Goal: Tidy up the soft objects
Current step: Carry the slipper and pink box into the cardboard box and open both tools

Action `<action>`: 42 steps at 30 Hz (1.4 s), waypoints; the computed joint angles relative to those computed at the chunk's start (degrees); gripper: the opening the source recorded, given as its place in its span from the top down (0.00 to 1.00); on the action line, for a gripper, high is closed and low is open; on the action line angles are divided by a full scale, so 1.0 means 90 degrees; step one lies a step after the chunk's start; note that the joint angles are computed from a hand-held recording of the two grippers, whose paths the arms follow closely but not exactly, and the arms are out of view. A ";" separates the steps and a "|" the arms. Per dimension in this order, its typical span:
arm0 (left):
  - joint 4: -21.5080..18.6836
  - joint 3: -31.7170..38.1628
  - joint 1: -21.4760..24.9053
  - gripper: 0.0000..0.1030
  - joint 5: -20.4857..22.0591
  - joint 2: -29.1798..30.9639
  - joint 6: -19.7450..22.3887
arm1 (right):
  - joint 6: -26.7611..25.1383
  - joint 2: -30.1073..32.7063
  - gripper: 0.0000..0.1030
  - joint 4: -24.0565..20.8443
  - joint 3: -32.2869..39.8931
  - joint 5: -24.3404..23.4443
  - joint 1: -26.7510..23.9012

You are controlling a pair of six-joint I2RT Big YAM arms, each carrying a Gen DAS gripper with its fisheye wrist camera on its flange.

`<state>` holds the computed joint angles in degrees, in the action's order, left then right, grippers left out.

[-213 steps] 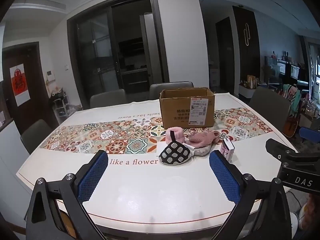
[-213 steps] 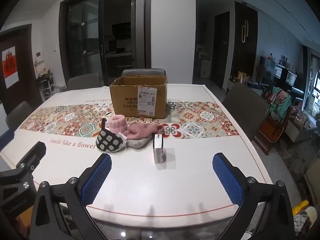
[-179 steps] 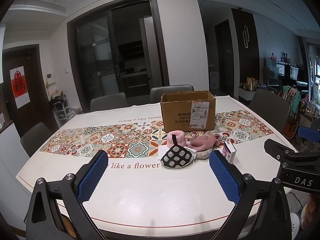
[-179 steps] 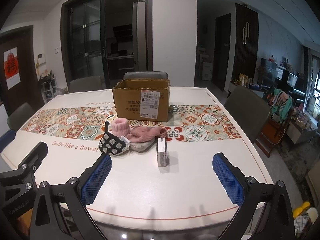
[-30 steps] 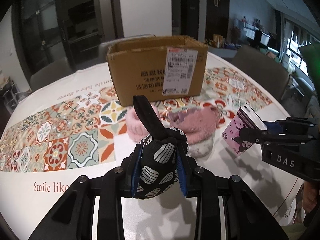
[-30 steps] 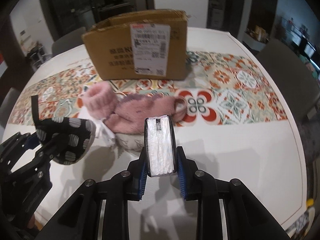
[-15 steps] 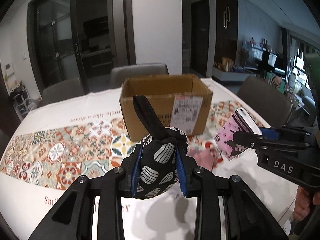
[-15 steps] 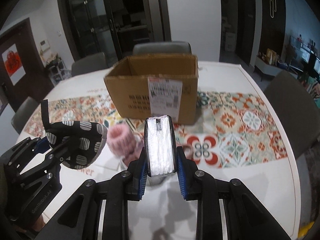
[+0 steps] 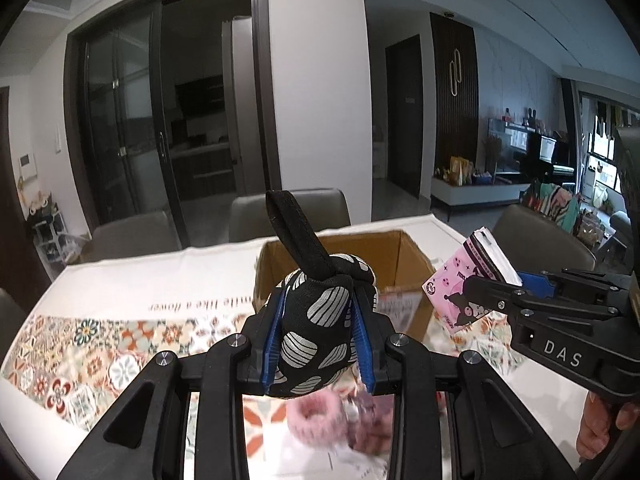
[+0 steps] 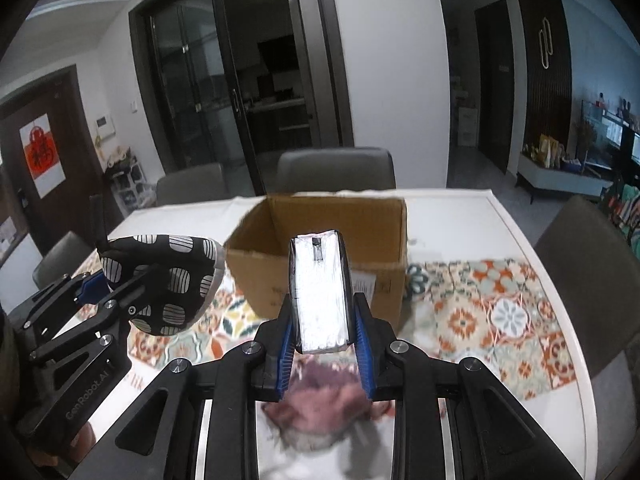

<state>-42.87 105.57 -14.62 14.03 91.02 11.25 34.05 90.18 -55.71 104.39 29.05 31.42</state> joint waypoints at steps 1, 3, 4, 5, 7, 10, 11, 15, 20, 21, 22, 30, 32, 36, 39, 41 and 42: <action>0.0027 0.0064 0.0004 0.69 0.0009 0.0060 0.0007 | -0.0059 0.0040 0.73 0.0051 0.0071 0.0008 -0.0050; 0.0041 0.0299 -0.0020 0.69 0.0007 0.0238 -0.0036 | -0.0154 0.0112 0.73 0.0130 0.0195 -0.0019 -0.0138; 0.0031 0.0412 -0.0030 0.69 0.0015 0.0321 -0.0059 | -0.0191 0.0139 0.73 0.0177 0.0237 -0.0035 -0.0176; 0.0024 0.0564 -0.0038 0.69 0.0026 0.0435 -0.0086 | -0.0241 0.0178 0.73 0.0215 0.0300 -0.0049 -0.0218; 0.0044 0.0731 -0.0050 0.69 0.0020 0.0570 -0.0109 | -0.0333 0.0282 0.73 0.0247 0.0462 -0.0059 -0.0293; 0.0096 0.1003 -0.0099 0.69 -0.0020 0.0782 -0.0125 | -0.0476 0.0412 0.73 0.0313 0.0637 -0.0127 -0.0431; 0.0101 0.1098 -0.0106 0.69 -0.0019 0.0855 -0.0120 | -0.0518 0.0447 0.73 0.0330 0.0678 -0.0169 -0.0477; -0.0027 0.1622 -0.0152 0.69 -0.0003 0.1259 -0.0143 | -0.0670 0.0688 0.73 0.0328 0.0975 -0.0312 -0.0665; -0.0189 0.2148 -0.0181 0.69 -0.0047 0.1673 -0.0139 | -0.0804 0.0974 0.73 0.0287 0.1337 -0.0501 -0.0869; -0.0230 0.2263 -0.0187 0.69 -0.0048 0.1768 -0.0144 | -0.0835 0.1103 0.73 0.0204 0.1518 -0.0563 -0.0922; -0.0280 0.2369 -0.0208 0.69 -0.0065 0.1847 -0.0156 | -0.0849 0.1175 0.73 0.0174 0.1612 -0.0609 -0.0962; -0.1557 0.4334 -0.0198 0.69 0.0155 0.3165 -0.0224 | -0.0959 0.1769 0.73 -0.0119 0.2263 -0.0990 -0.1210; -0.1795 0.4688 -0.0203 0.69 0.0148 0.3407 -0.0194 | -0.0995 0.1903 0.73 -0.0209 0.2404 -0.1018 -0.1244; -0.2132 0.5077 -0.0257 0.68 0.0081 0.3725 -0.0104 | -0.0987 0.2204 0.73 -0.0481 0.2707 -0.1173 -0.1323; -0.2560 0.5631 -0.0271 0.67 0.0060 0.4074 -0.0031 | -0.0909 0.2429 0.73 -0.0700 0.2947 -0.1316 -0.1391; -0.2807 0.5973 -0.0288 0.65 0.0034 0.4283 -0.0005 | -0.0838 0.2468 0.73 -0.0752 0.2930 -0.1408 -0.1423; -0.2962 0.6201 -0.0293 0.65 0.0012 0.4414 0.0022 | -0.0809 0.2513 0.73 -0.0801 0.2957 -0.1480 -0.1449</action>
